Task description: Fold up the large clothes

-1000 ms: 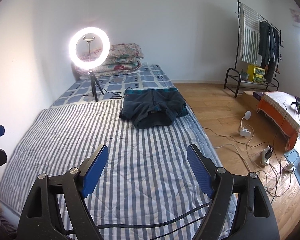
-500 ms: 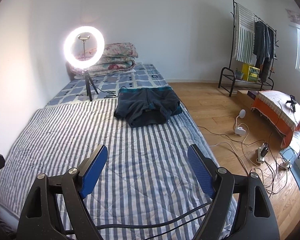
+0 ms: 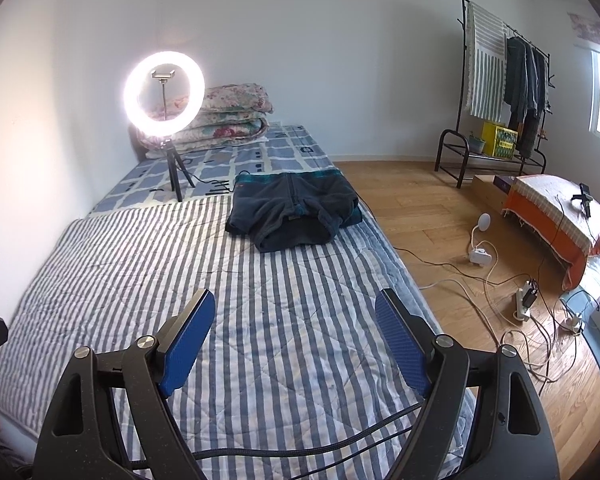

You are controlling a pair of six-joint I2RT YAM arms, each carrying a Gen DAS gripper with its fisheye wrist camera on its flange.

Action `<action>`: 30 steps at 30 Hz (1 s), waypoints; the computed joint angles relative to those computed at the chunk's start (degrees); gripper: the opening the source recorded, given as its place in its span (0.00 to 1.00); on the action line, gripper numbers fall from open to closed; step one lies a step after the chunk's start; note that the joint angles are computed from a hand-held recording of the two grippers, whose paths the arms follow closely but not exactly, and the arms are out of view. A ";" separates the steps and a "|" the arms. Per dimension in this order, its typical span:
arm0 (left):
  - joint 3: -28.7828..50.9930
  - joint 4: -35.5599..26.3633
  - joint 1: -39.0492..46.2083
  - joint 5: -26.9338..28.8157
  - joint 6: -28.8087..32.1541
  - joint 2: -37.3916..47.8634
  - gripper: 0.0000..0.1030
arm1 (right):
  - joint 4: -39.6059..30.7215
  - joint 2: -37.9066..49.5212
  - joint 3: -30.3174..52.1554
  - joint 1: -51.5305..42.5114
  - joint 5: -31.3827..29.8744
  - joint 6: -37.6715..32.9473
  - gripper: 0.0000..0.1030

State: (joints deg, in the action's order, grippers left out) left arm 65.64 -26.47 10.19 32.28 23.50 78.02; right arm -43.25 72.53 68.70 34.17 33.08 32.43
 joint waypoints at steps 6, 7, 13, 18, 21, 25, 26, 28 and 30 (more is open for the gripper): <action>-0.26 0.19 -0.16 0.09 0.00 -0.20 1.00 | -0.18 0.43 0.05 0.05 -0.01 0.59 0.80; -0.19 0.10 -0.13 0.09 0.11 -0.12 1.00 | -0.21 0.44 0.02 0.11 0.06 0.67 0.80; -0.10 -0.01 -0.19 -0.04 0.12 -0.13 1.00 | -0.65 0.26 -0.15 0.48 0.17 1.43 0.80; -0.20 0.08 -0.18 0.04 -0.07 -0.16 1.00 | -0.59 -0.05 -0.54 0.12 -0.48 1.67 0.80; -0.02 -0.08 0.00 0.25 0.11 -0.04 1.00 | -0.50 -0.11 -0.64 -0.03 -0.51 1.53 0.80; -0.02 -0.13 -0.07 0.24 0.12 -0.02 1.00 | -0.40 -0.08 -0.69 -0.11 -0.68 1.55 0.80; -0.12 -0.09 0.00 0.24 0.20 -0.08 1.00 | -0.36 -0.11 -0.73 -0.11 -0.69 1.53 0.80; -0.15 -0.10 -0.05 0.19 0.14 -0.15 1.00 | -0.34 -0.12 -0.75 -0.16 -0.72 1.43 0.80; -0.32 0.09 -0.09 0.09 0.04 -0.27 1.00 | -0.35 -0.03 -0.71 -0.07 -0.68 1.45 0.80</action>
